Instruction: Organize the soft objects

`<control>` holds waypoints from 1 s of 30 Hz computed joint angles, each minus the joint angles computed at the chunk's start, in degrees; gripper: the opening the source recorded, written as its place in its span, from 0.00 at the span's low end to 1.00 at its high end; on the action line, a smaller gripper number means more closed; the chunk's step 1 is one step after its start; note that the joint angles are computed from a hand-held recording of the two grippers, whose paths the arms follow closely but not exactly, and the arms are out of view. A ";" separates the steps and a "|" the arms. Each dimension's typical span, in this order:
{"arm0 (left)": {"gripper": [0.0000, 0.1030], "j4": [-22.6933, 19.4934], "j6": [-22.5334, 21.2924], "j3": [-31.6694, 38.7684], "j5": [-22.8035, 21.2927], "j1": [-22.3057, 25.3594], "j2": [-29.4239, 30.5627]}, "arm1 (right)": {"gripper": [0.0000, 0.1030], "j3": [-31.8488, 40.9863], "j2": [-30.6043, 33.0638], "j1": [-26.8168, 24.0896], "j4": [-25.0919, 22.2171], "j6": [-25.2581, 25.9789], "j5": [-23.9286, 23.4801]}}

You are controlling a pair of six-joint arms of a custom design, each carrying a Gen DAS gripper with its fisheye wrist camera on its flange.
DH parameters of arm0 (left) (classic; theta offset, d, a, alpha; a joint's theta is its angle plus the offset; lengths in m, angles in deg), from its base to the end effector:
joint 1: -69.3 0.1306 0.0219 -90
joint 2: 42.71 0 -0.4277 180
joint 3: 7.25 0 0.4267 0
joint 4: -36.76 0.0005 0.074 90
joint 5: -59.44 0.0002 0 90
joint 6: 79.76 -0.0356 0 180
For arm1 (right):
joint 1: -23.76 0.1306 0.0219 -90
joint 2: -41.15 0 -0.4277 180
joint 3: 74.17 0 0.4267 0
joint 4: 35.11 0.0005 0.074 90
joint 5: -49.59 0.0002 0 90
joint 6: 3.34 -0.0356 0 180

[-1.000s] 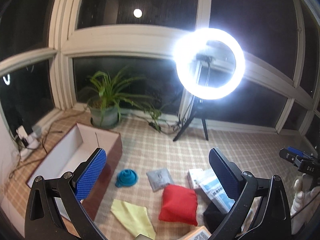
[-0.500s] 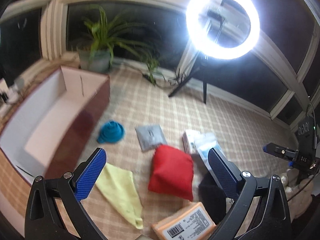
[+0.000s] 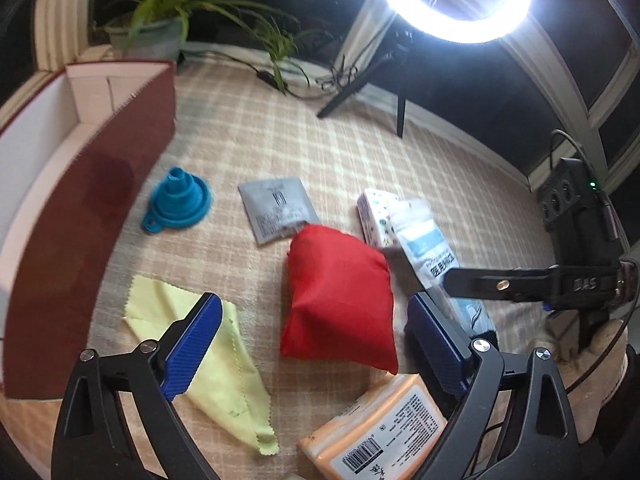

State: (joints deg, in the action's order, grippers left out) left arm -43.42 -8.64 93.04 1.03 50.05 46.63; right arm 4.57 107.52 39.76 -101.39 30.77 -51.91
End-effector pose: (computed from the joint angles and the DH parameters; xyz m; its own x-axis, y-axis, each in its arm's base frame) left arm 0.4400 -0.1739 0.5417 -0.6876 0.5321 -0.4940 0.7173 0.6032 -0.3487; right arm 0.3166 0.0976 0.5257 -0.7527 0.6282 -0.1969 0.4284 0.6945 0.5781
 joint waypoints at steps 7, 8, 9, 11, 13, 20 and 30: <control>0.91 -2.71 -3.80 0.27 -1.30 -1.59 2.21 | 0.75 -1.72 2.05 -0.70 0.66 -3.49 -3.03; 0.91 -3.06 -4.28 0.21 -1.50 -1.74 2.50 | 0.75 -2.20 2.21 -1.05 1.37 -4.35 -3.86; 0.91 -3.41 -4.85 0.15 -1.57 -1.87 2.75 | 0.75 -2.36 2.40 -1.29 1.67 -4.90 -4.45; 0.91 -3.78 -6.12 0.00 -1.51 -2.06 3.10 | 0.75 -2.29 3.15 -1.39 1.63 -5.36 -4.31; 0.91 -4.46 -8.04 0.22 -0.73 -2.09 3.77 | 0.75 -2.30 3.67 -1.47 1.90 -6.14 -3.97; 0.81 -8.91 -14.47 2.92 1.16 -2.42 7.81 | 0.75 -2.20 4.69 -0.63 2.42 -10.85 -0.70; 0.59 -14.90 -20.16 5.94 2.98 -2.43 11.29 | 0.75 -0.14 7.98 0.99 1.65 -12.28 1.51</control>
